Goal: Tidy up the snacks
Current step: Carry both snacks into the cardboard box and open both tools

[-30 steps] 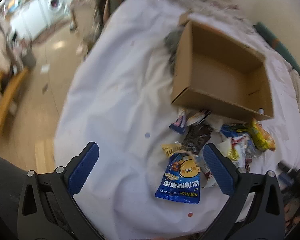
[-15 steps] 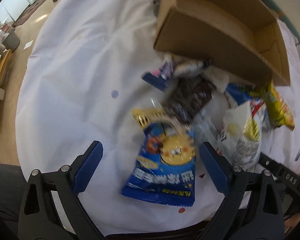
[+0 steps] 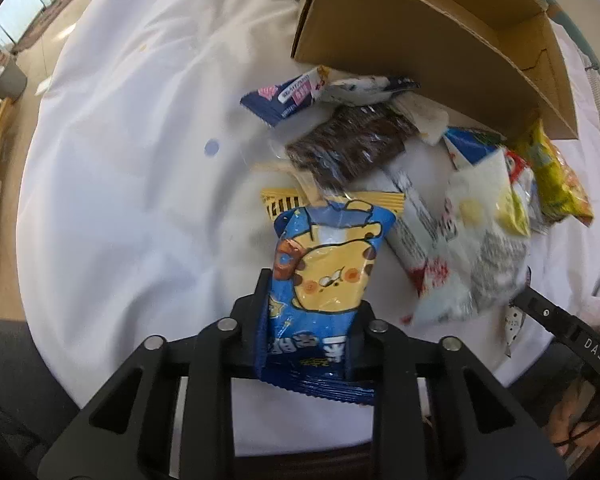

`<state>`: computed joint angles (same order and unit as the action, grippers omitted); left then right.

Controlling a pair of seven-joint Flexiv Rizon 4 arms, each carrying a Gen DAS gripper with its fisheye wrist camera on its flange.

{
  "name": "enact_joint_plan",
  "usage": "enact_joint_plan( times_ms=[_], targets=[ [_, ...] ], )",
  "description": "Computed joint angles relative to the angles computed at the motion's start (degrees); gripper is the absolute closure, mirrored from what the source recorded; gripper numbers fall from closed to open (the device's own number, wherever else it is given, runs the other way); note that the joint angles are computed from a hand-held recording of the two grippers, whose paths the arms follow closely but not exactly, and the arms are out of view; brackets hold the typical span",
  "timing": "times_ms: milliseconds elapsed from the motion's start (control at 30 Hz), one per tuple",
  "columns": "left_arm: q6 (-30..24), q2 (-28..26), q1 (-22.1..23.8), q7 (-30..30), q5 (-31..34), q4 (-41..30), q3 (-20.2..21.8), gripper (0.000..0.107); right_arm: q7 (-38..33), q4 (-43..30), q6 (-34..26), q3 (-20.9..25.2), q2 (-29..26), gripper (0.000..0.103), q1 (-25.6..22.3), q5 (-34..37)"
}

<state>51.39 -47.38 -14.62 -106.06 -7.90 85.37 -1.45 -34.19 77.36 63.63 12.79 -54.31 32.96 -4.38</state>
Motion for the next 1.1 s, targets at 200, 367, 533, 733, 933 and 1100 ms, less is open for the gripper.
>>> enact_joint_plan(
  times_ms=[200, 367, 533, 733, 933, 1100],
  targets=[
    [3.8, 5.9, -0.4, 0.7, 0.7, 8.4, -0.2, 0.085, 0.9, 5.5, 7.3, -0.9, 3.1, 0.084, 1.3, -0.5],
    [9.1, 11.6, -1.9, -0.6, 1.9, 14.4, 0.3, 0.086, 1.2, 6.8, 10.6, -1.7, 4.2, 0.084, 1.6, -2.3],
    [15.4, 16.6, -6.2, -6.3, 10.0, 15.2, 6.4, 0.085, 1.5, 8.2, 13.1, -2.5, 6.2, 0.084, 1.4, -3.8],
    [12.7, 12.5, -5.2, -6.3, 13.6, 3.4, 6.6, 0.085, 0.8, 5.7, 12.5, -3.0, 7.2, 0.084, 0.2, -5.4],
    [11.7, 6.5, -4.0, -4.5, 12.5, -6.9, 5.9, 0.085, -0.6, -0.1, 9.9, -4.6, 6.1, 0.084, -0.2, -7.4],
    [7.8, 1.1, -3.9, -2.6, 11.9, -15.9, 5.9, 0.085, -1.9, -4.8, 15.3, -7.3, 3.0, 0.084, -0.2, -9.3]
  ],
)
